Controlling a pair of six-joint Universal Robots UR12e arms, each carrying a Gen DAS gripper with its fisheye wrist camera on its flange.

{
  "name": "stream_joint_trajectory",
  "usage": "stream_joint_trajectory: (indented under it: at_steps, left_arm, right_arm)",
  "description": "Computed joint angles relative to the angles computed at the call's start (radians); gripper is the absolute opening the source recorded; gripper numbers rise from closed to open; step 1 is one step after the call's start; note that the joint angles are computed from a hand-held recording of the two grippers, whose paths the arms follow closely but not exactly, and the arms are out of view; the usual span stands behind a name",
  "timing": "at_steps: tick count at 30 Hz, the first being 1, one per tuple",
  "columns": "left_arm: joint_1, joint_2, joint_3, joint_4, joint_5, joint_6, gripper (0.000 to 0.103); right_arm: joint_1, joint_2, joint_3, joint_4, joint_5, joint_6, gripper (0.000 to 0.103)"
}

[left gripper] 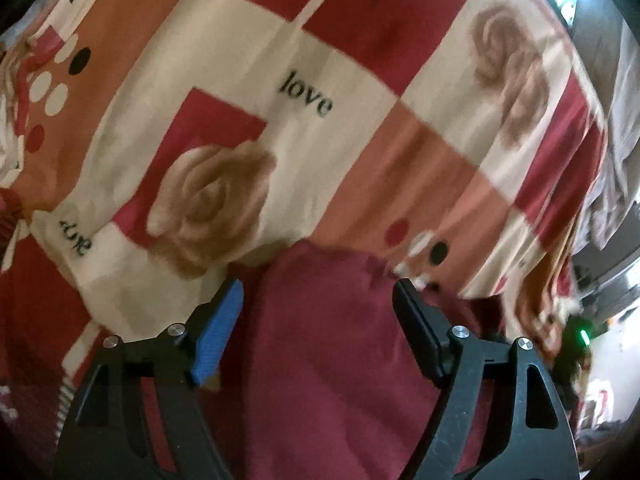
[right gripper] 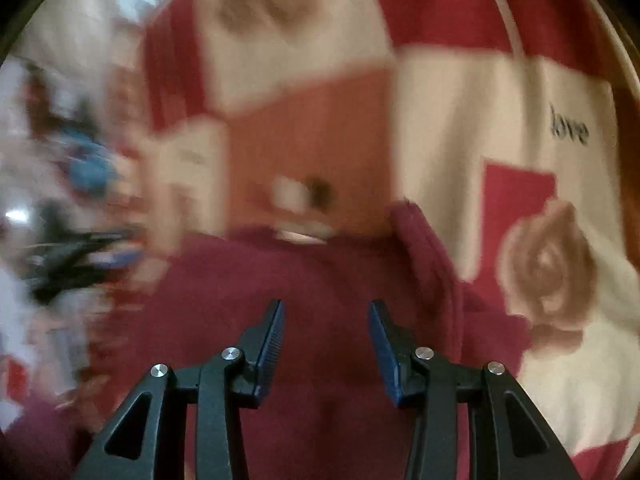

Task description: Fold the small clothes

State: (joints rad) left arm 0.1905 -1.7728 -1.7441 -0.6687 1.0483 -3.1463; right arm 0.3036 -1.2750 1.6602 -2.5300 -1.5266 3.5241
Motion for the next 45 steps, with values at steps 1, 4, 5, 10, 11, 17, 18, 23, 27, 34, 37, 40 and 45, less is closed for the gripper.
stream_joint_trajectory:
  at_steps: [1,4,5,10,11,17,18,23,27,34,37,40,45]
  left_arm:
    - [0.001,0.005,-0.007,0.004,0.004,0.008,0.078]
    - [0.004,0.028,-0.025,0.003,0.015,0.057,0.078]
    - [0.006,0.036,-0.032,0.006,0.015,0.073,0.078]
    - [0.015,0.086,-0.06,-0.063,0.014,0.152,0.078]
    - [0.018,0.097,-0.068,-0.077,0.011,0.167,0.078]
    - [0.047,0.17,-0.138,-0.193,0.027,0.271,0.078]
    - [0.05,0.178,-0.146,-0.206,0.027,0.28,0.078]
    - [0.075,0.215,-0.196,-0.248,-0.018,0.329,0.078]
    - [0.08,0.219,-0.215,-0.245,-0.028,0.327,0.078]
    - [0.064,0.21,-0.231,-0.198,0.016,0.363,0.078]
    - [0.061,0.204,-0.229,-0.197,0.014,0.372,0.078]
    - [0.068,0.204,-0.234,-0.179,-0.013,0.365,0.075]
    - [0.063,0.2,-0.228,-0.188,-0.007,0.403,0.024]
  right_arm:
    - [0.001,0.018,-0.016,0.032,-0.028,0.012,0.041]
    - [-0.008,0.02,-0.009,0.013,-0.018,0.061,0.041]
    - [-0.007,0.008,0.0,-0.001,-0.017,0.062,0.041]
    - [-0.015,-0.106,0.095,-0.04,0.055,0.063,0.046]
    - [-0.017,-0.129,0.115,-0.048,0.072,0.059,0.047]
    - [0.004,-0.229,0.195,-0.029,0.098,0.053,0.053]
    - [0.009,-0.241,0.207,-0.018,0.095,0.051,0.053]
    - [0.026,-0.265,0.243,-0.008,0.089,0.051,0.053]
    - [0.045,-0.256,0.244,-0.003,0.066,0.024,0.053]
    - [0.057,-0.225,0.237,-0.001,0.051,-0.011,0.05]
    - [0.055,-0.214,0.234,-0.001,0.054,-0.01,0.05]
    - [0.049,-0.213,0.244,-0.034,0.07,0.012,0.05]
    - [0.042,-0.211,0.259,-0.072,0.117,0.039,0.022]
